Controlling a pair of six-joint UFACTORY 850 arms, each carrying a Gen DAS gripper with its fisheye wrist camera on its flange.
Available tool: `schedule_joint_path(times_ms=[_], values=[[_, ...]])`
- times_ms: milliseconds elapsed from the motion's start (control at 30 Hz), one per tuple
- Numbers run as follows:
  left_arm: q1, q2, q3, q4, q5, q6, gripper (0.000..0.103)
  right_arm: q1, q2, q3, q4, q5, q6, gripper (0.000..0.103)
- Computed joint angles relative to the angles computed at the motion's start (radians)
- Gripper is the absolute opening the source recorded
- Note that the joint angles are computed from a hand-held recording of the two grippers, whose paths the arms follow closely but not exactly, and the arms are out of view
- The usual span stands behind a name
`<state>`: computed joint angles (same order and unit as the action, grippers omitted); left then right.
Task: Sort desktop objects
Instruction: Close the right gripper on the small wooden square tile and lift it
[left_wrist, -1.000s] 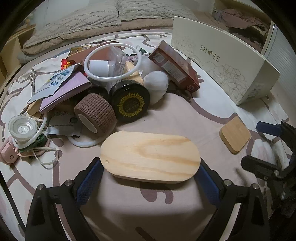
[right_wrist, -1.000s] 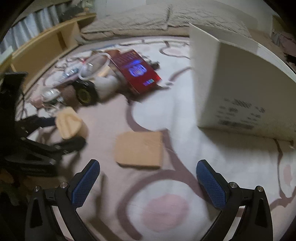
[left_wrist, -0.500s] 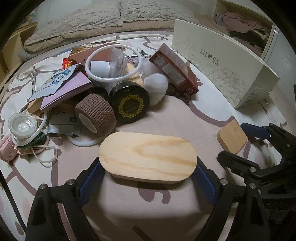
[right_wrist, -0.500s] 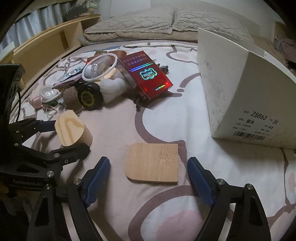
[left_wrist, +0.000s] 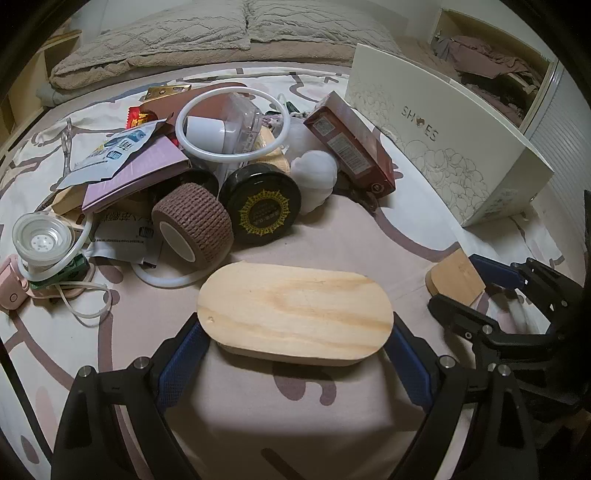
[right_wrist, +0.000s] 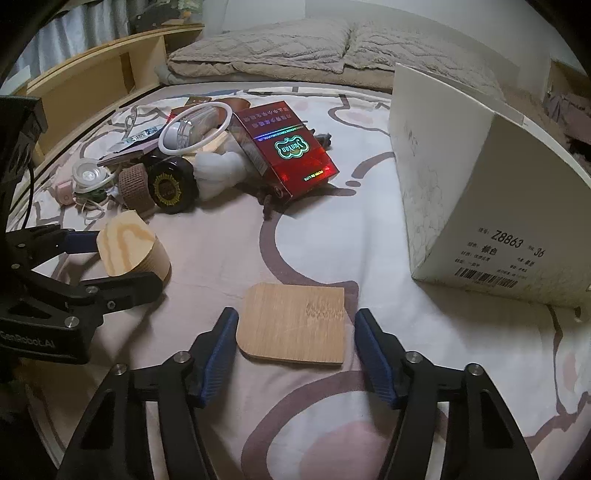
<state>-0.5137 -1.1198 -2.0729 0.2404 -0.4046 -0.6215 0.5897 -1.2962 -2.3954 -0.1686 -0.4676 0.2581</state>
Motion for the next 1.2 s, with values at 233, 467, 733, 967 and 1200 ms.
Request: schedule_joint_path(times_ms=[233,467,733,967,1200], values=[[0.005,0.005,0.009,-0.029,0.018,0.005,0.094,0.003,0.018,0.032,-0.04,0.024,0.026,0.058],[0.009,0.008,0.014,-0.049,0.029,0.01,0.094,0.005,0.04,0.069,-0.073,0.054,0.066,0.057],[-0.006,0.003,0.003,0.081,-0.001,-0.058,0.093,-0.006,0.087,0.14,0.009,0.121,0.028,0.057],[-0.012,-0.014,-0.021,0.113,-0.027,-0.074,0.093,-0.006,0.091,0.143,0.017,0.124,0.017,0.057],[-0.006,-0.005,-0.007,0.062,-0.006,-0.05,0.093,0.009,0.027,0.049,-0.071,0.021,0.057,0.057]])
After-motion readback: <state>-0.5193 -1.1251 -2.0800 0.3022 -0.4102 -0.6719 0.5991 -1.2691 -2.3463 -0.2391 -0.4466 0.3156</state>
